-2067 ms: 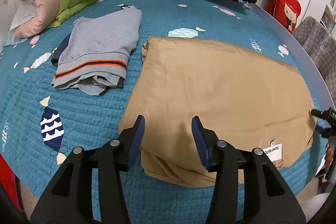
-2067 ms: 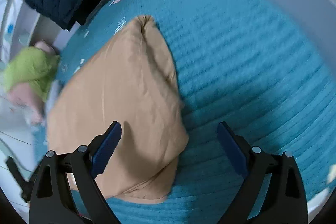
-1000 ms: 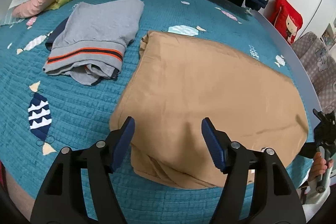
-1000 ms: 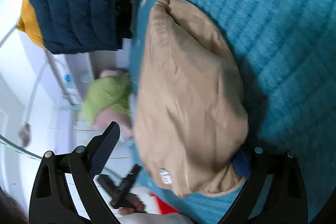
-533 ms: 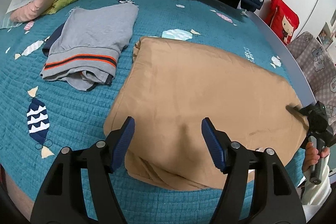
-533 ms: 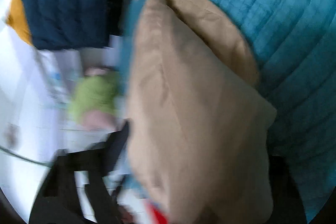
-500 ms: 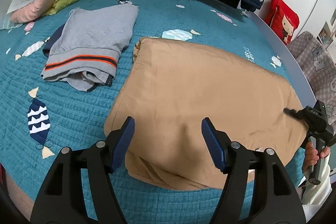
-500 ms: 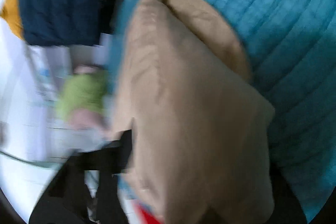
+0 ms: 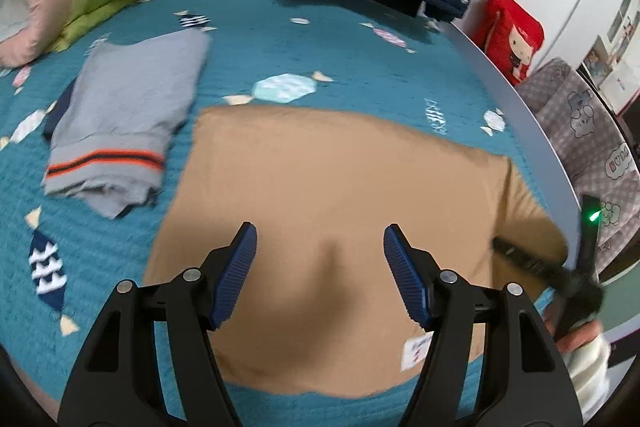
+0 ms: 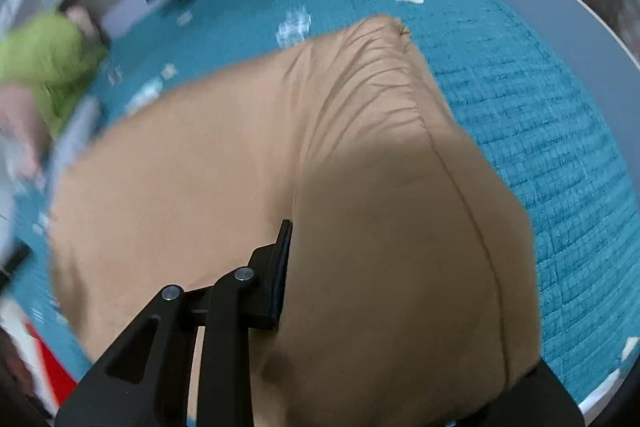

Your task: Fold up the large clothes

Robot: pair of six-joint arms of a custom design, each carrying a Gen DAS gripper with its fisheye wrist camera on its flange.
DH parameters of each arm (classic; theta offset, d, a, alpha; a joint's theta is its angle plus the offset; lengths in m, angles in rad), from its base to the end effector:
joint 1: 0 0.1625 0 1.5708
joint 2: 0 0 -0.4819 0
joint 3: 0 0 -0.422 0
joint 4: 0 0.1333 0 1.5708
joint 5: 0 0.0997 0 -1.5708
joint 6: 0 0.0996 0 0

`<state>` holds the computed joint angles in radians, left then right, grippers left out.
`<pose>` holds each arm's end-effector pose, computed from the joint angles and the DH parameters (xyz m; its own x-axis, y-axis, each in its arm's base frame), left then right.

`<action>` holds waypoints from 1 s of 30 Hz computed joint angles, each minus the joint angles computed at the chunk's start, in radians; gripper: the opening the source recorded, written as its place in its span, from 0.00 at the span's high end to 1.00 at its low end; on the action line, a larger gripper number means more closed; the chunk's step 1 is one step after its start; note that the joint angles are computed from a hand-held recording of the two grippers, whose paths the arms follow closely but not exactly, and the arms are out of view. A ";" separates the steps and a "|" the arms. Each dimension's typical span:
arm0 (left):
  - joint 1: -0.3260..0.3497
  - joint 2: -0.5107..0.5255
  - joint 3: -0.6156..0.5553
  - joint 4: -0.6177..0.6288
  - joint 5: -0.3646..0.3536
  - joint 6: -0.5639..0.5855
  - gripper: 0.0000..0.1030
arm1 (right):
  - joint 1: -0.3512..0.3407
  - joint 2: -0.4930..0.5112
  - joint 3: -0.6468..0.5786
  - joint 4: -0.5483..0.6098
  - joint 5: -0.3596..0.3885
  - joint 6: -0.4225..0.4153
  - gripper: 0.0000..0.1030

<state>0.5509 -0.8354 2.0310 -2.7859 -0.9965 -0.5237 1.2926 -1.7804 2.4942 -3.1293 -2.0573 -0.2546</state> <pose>-0.3955 -0.4629 0.0456 -0.8144 0.3530 -0.4606 0.5134 0.8082 -0.2885 -0.0129 -0.3611 0.3737 -0.7756 0.3995 0.4887 -0.0134 0.7637 -0.6455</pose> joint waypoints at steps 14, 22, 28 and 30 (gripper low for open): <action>0.076 0.302 -0.564 0.391 -0.133 0.095 0.66 | 0.053 0.088 -0.020 -0.055 -0.097 0.025 0.68; 0.161 0.545 -0.994 0.859 -0.260 -0.023 1.00 | 0.040 0.073 -0.025 -0.020 -0.072 0.077 0.66; 0.237 0.654 -1.102 0.964 -0.264 -0.148 0.99 | 0.014 0.055 -0.024 -0.005 -0.025 0.089 0.64; 0.215 0.657 -1.139 1.051 -0.237 -0.075 0.99 | 0.008 0.047 -0.023 0.002 -0.012 0.088 0.63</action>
<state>0.7662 -0.1785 0.8925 -1.7346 -1.2337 -0.5990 1.3005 -1.7335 2.4716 -3.1270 -2.0698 -0.1666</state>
